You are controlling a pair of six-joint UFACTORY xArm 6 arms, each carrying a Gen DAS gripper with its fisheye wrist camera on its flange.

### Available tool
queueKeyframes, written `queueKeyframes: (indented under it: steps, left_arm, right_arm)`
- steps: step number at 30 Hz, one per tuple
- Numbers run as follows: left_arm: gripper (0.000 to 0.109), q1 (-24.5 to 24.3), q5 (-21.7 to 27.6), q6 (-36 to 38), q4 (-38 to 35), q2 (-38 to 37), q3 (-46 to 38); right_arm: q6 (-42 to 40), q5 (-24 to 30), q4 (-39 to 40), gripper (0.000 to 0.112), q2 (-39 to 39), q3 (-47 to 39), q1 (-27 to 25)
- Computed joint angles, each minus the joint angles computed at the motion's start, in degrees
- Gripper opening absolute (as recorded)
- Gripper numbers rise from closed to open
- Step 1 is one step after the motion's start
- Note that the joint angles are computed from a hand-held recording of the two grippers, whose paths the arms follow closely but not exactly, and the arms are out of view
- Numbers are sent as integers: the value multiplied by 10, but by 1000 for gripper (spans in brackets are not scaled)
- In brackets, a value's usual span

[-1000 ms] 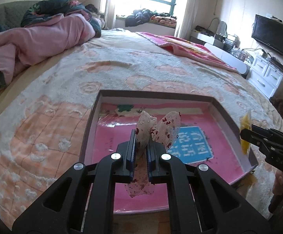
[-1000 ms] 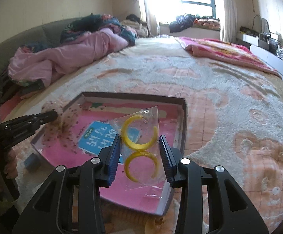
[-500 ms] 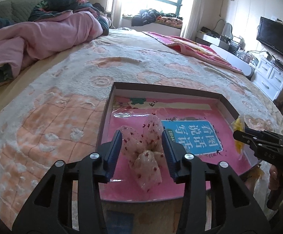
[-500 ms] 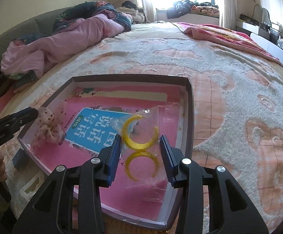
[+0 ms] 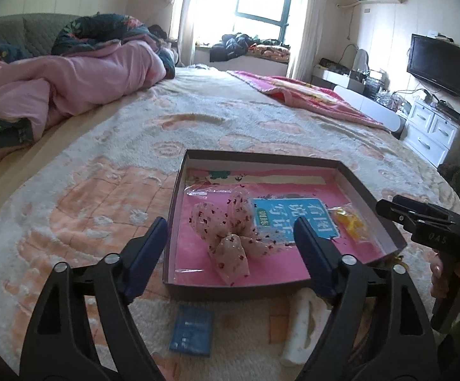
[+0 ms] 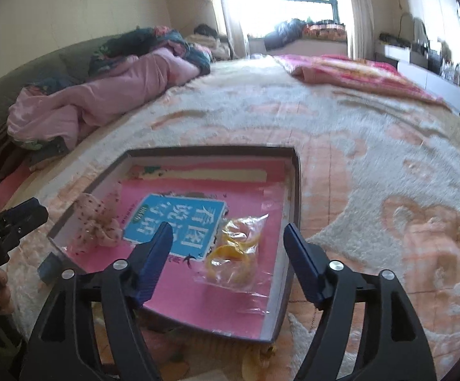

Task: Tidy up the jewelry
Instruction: 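Carry the bow into the tray with the left tool while the right tool drops the bangles in, then move the left tool toward the white claw clip while the right tool approaches the clear packet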

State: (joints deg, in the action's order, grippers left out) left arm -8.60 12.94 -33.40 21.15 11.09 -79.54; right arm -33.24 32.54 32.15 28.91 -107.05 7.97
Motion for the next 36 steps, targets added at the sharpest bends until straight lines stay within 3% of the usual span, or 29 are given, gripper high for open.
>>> queueKeyframes:
  steps: [8, 16, 36]
  left_arm:
    - [86, -3, -31, -41, 48, -40, 43]
    - [89, -7, -42, -74, 89, -67, 74]
    - [90, -40, -41, -11, 50, -94, 122]
  right_arm:
    - [-73, -55, 55, 80, -92, 113, 7]
    - [-127, -80, 102, 83, -165, 203, 12]
    - [-148, -88, 114, 83, -251, 340, 7]
